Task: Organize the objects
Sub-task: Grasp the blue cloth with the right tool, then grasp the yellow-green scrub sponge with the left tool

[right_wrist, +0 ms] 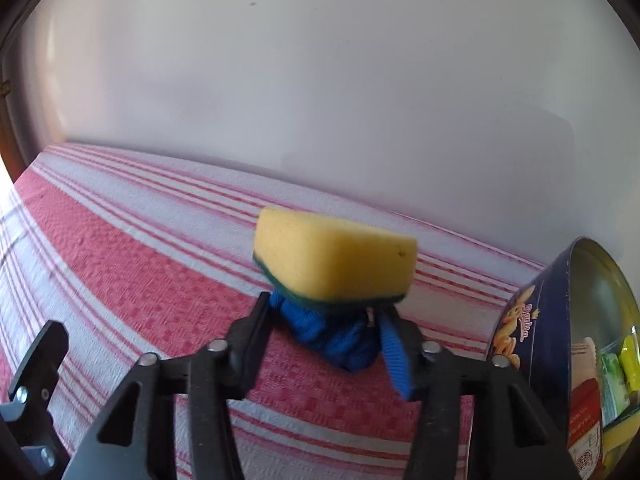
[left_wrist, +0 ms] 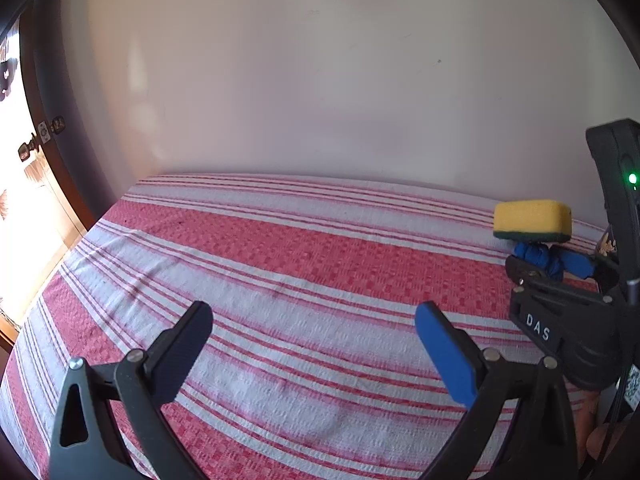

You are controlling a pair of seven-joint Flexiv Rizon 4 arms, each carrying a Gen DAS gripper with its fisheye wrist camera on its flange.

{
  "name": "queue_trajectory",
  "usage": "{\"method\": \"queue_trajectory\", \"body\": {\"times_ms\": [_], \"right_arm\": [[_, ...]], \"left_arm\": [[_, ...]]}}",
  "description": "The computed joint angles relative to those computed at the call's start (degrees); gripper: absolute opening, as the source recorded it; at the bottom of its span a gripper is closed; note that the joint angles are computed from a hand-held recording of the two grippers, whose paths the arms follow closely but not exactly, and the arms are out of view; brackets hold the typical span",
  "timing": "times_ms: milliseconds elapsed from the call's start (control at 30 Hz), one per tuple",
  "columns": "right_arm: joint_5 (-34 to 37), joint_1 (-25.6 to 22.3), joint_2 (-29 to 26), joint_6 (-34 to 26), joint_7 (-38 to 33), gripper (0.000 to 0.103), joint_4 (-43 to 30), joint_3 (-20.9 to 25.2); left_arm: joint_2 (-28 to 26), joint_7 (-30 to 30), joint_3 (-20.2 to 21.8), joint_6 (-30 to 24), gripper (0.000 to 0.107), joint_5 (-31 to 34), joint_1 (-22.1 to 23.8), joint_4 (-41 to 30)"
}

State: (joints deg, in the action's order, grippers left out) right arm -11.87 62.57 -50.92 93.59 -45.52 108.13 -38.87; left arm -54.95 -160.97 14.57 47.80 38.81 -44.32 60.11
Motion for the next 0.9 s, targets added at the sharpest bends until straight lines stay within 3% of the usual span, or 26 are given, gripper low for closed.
{"method": "queue_trajectory", "body": {"times_ms": [100, 200, 233, 367, 433, 667, 800, 900], "right_arm": [[1.54, -2.85, 1.65, 5.10, -1.80, 0.049, 1.76, 4.08], [4.80, -2.42, 2.07, 8.45, -3.71, 0.048, 3.76, 4.53], [6.34, -1.39, 1.91, 10.06, -4.28, 0.044, 4.82, 3.68], [13.71, 6.26, -0.58, 15.00, -6.99, 0.044, 8.69, -3.07], [15.50, 7.16, -0.59, 15.59, -8.51, 0.044, 9.32, -3.60], [15.29, -2.81, 6.66, 21.65, -15.33, 0.044, 11.32, 10.33], [18.38, -2.83, 8.55, 24.02, -18.96, 0.044, 13.63, 12.37], [23.51, 2.10, 7.02, 22.01, -20.84, 0.044, 11.56, 8.52]], "left_arm": [[0.01, 0.00, 0.01, -0.07, 0.102, 0.19, -0.18, -0.05], [-0.31, 1.23, -0.51, -0.53, 0.102, -0.20, 0.08, -0.67], [-0.39, 1.51, -0.63, -0.54, 0.102, -0.33, 0.13, -0.80], [-0.49, 1.31, -0.43, -0.20, 0.102, -0.34, -0.19, -0.92], [-0.55, 1.41, -0.51, 0.08, 0.102, -0.40, -0.22, -1.00], [-0.87, 1.43, -0.49, 0.48, 0.102, -0.72, -0.48, -1.32], [-1.06, 1.72, -0.56, 0.49, 0.102, -1.04, -0.51, -1.65], [-1.43, 2.15, -0.73, 0.49, 0.102, -1.39, -0.45, -2.25]]}}
